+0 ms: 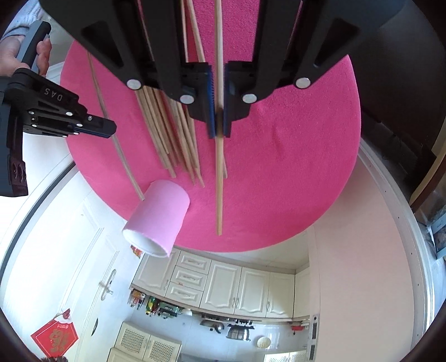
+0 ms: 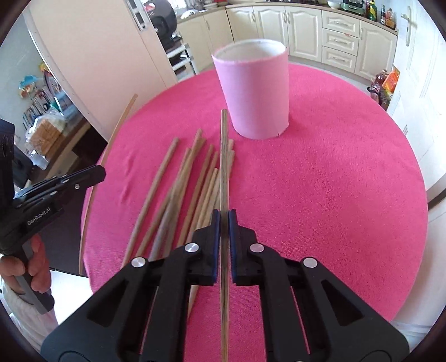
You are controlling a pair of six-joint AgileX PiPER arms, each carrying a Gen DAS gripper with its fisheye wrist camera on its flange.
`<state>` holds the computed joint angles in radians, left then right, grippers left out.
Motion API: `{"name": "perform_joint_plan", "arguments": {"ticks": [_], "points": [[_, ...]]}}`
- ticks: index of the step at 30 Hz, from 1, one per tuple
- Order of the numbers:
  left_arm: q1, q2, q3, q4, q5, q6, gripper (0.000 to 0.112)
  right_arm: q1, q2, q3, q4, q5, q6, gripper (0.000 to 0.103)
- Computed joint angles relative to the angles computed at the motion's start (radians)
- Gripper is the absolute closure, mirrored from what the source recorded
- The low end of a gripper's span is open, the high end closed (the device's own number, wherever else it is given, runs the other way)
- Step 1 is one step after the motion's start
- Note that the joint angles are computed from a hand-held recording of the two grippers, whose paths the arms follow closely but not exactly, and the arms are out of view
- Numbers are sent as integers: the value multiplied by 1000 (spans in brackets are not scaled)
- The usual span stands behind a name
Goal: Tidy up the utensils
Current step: 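Lift the held chopsticks upright with both tools and carry them over the pink cup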
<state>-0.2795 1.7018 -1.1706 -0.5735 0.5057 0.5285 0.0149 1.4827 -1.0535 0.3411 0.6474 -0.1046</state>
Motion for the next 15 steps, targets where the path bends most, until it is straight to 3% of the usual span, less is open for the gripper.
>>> {"name": "perform_joint_plan", "arguments": {"ticks": [4, 10, 15], "points": [[-10, -81, 66, -149, -44, 150, 107, -12, -47, 27, 76, -35, -67, 97], [-49, -119, 89, -391, -96, 396, 107, -4, -128, 79, 132, -113, -110, 97], [-87, -122, 94, -600, -123, 620, 107, -26, -179, 94, 213, -126, -186, 97]]}}
